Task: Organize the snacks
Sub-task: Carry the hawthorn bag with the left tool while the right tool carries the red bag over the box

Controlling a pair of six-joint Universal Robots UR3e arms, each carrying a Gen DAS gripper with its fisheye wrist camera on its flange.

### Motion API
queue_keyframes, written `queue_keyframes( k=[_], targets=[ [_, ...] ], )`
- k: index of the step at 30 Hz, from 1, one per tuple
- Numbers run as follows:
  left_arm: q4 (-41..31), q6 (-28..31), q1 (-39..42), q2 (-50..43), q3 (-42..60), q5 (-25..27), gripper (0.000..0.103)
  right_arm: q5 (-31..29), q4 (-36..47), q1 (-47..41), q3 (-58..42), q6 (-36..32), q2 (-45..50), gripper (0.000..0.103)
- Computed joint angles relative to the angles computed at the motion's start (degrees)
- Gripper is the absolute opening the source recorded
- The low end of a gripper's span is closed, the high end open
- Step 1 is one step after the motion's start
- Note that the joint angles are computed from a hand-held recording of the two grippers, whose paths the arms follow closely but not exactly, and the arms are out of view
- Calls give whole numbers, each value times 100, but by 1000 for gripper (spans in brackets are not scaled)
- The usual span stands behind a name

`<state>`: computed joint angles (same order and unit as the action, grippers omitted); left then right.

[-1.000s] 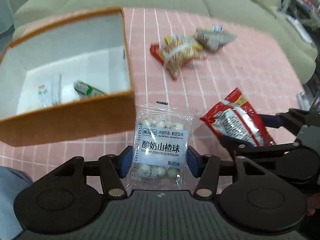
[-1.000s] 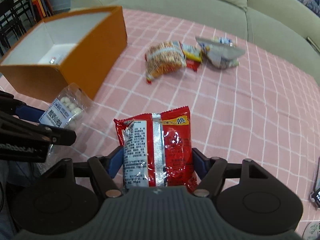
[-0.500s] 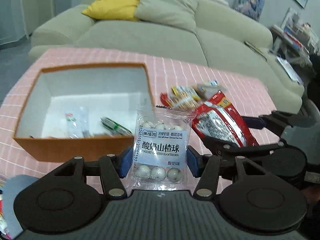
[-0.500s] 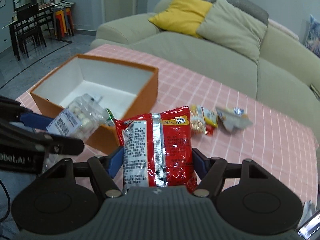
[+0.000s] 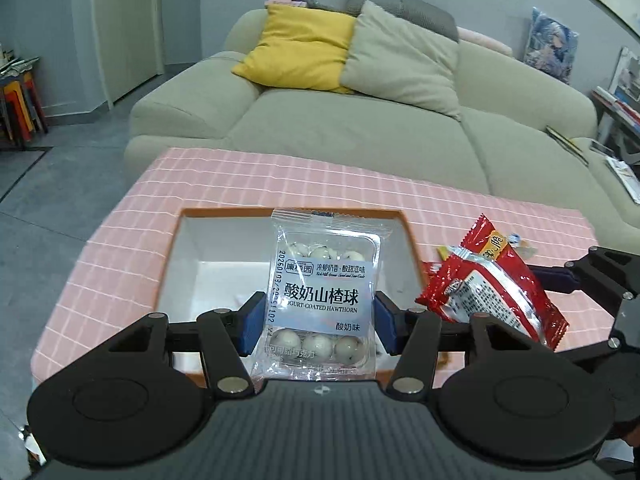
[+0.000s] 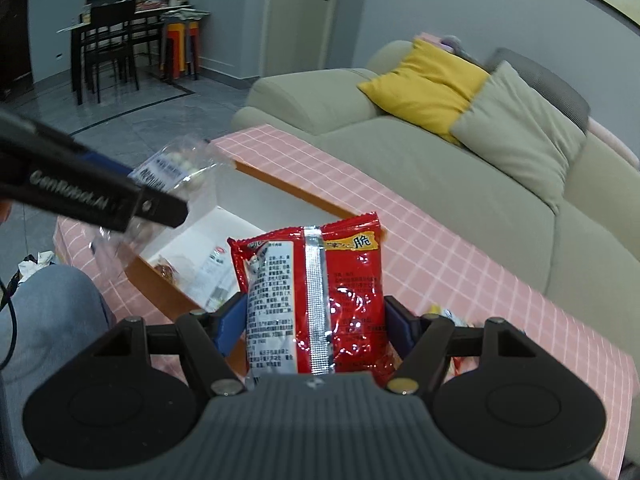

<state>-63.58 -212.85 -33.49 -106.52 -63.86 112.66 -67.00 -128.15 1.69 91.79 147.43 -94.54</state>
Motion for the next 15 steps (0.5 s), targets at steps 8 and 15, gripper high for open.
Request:
queue_keyframes(
  k=[8,15],
  targets=[
    [-88,487,776,-61,-123,-526,64,-475,9,785,-1545,291,1599,69],
    [-310,876,1227,-350,-77,-764,64,-898,515,1243,-3230,273,3059,69]
  ],
)
